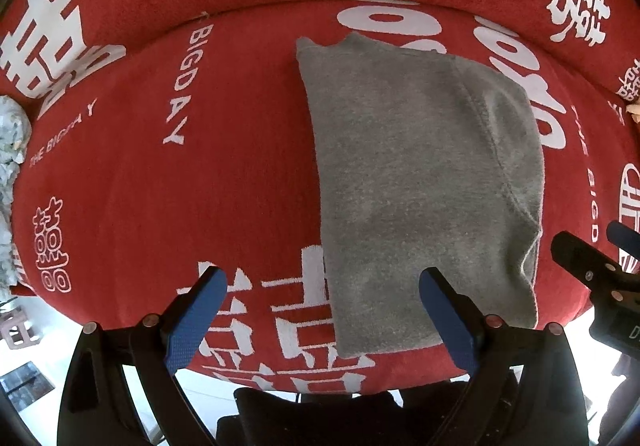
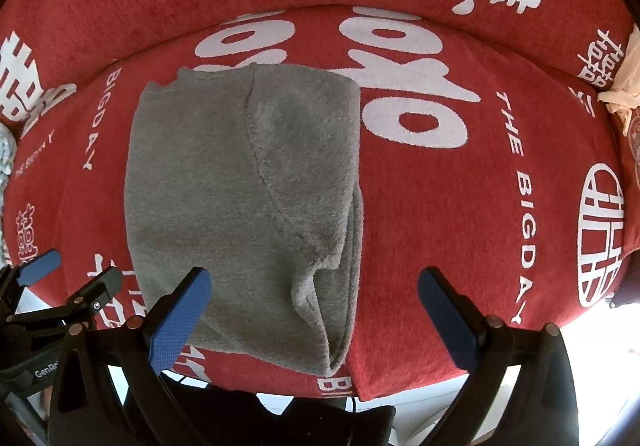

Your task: Fold small clothes

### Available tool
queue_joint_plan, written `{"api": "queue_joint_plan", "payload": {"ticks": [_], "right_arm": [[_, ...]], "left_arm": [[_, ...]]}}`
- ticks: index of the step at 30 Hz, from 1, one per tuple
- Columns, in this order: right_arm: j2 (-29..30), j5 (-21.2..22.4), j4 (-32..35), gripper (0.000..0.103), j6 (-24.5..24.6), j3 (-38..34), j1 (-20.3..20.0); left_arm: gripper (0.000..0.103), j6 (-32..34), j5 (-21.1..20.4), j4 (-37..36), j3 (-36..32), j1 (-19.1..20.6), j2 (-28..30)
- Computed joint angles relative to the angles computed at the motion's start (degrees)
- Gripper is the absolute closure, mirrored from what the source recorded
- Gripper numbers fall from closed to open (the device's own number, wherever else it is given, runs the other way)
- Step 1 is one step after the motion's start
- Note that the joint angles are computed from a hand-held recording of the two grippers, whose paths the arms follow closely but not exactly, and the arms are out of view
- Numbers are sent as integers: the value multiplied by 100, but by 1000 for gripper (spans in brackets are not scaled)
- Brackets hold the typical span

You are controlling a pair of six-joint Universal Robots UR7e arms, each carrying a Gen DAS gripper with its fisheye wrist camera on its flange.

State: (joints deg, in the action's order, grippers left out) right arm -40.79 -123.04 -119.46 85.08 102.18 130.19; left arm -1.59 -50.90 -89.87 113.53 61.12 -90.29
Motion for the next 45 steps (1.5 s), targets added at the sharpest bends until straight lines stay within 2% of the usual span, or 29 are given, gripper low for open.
{"api": "queue_joint_plan", "payload": {"ticks": [45], "right_arm": [[55,47,-3,0,-11,-73,-108]], "left_arm": [[6,-23,331,-45,19,12,105]]}}
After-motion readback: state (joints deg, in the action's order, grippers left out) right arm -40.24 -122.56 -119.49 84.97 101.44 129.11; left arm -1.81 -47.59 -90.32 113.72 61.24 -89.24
